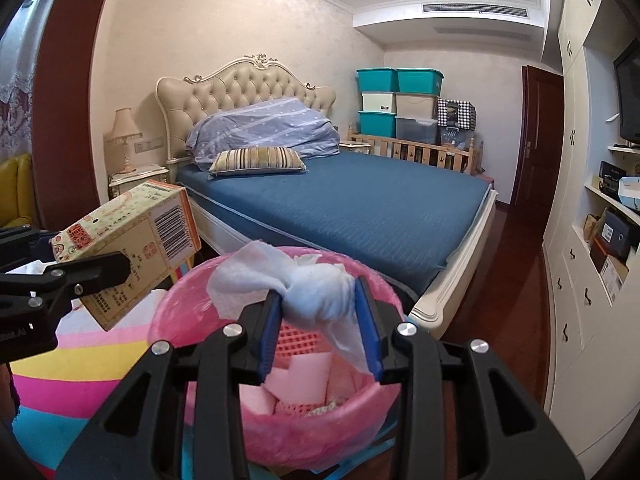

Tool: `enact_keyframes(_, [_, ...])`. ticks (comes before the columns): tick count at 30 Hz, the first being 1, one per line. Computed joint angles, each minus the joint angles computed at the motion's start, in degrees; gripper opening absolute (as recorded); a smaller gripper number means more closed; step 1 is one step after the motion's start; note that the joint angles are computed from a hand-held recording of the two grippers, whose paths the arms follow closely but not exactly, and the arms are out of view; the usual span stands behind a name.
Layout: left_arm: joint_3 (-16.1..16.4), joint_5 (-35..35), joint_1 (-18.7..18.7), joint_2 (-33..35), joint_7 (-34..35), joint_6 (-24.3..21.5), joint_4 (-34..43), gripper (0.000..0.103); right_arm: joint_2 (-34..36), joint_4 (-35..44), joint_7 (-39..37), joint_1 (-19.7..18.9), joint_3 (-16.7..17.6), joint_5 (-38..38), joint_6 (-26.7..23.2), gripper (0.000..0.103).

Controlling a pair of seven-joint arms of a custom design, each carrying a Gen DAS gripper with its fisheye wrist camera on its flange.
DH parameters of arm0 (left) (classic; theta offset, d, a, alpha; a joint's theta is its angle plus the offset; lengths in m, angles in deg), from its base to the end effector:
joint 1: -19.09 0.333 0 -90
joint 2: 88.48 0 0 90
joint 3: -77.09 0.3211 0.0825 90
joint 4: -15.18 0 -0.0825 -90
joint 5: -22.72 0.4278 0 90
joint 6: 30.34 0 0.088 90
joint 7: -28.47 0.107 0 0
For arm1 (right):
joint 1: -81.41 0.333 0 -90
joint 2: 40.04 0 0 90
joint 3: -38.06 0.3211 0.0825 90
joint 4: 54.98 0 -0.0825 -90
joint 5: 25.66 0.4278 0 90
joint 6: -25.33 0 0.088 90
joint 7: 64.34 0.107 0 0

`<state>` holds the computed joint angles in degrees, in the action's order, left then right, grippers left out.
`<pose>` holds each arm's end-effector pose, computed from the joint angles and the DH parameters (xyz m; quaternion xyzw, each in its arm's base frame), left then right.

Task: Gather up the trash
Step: 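Open the left tool over the pink bin while the right tool releases the tissue into it, then move both tools back over the table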

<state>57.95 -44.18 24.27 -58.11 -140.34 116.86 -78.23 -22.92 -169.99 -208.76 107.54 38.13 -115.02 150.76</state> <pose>0.7410 -0.1336 0.3435 -0.2408 0.8433 -0.4580 0.1452 0.5946 0.2522 0.2998 -0.3809 0.7436 -0.4916 0.2457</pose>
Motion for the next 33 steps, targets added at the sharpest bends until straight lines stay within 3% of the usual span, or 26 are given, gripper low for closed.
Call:
enact_keyframes(7, [-0.10, 4.43, -1.93, 3.78, -6.61, -1.12, 5.24, 0.049, 1.29, 0.96, -0.46, -1.72, -1.12, 0.04, 3.68, 0.037])
enact_keyframes(9, [-0.81, 5.19, -1.86, 4.90, -6.33, -1.96, 6.66, 0.051, 2.37, 2.49, -1.32, -1.99, -1.40, -0.05, 4.66, 0.051])
enact_keyframes(10, [-1.30, 4.71, -1.74, 5.22, -5.58, -1.15, 6.86, 0.053, 2.82, 2.73, -1.59, -2.16, -1.70, -0.26, 5.29, 0.068])
enact_keyframes(11, [-1.73, 4.02, -1.35, 5.61, -5.26, -0.81, 7.21, 0.063, 3.07, 2.93, -1.91, -2.15, -1.90, 0.09, 5.04, 0.077])
enact_keyframes(13, [-2.46, 2.73, -0.05, 5.84, -4.55, -1.55, 7.47, 0.082, 2.95, 2.09, -1.32, -1.92, -2.22, -0.34, 4.81, 0.077])
enact_keyframes(16, [-4.03, -3.16, 2.84, 4.62, 2.10, 0.90, 5.44, 0.093, 1.58, -0.28, 1.93, -1.11, -1.98, -1.66, 3.53, 0.077])
enact_keyframes(20, [-3.08, -9.70, 5.82, 2.24, 13.00, 4.41, 1.96, 0.095, -0.76, -3.56, 7.06, 0.23, -0.38, -3.46, 0.97, 0.081])
enact_keyframes(24, [-0.40, -12.98, 7.94, 2.09, 17.93, 6.30, 1.15, 0.095, -0.33, -3.08, 8.21, 1.54, 1.50, -3.81, 0.28, 0.082])
enact_keyframes(28, [3.16, -10.76, 9.94, 3.21, 12.81, 6.80, 2.47, 0.095, 2.33, 0.84, 6.45, 2.50, 1.95, -4.16, 4.14, 0.083])
enact_keyframes(33, [4.85, -7.01, 13.32, 6.81, 6.24, 9.34, 7.48, 0.095, 10.35, 13.38, -3.94, 4.95, 0.75, -2.30, 9.65, 0.083])
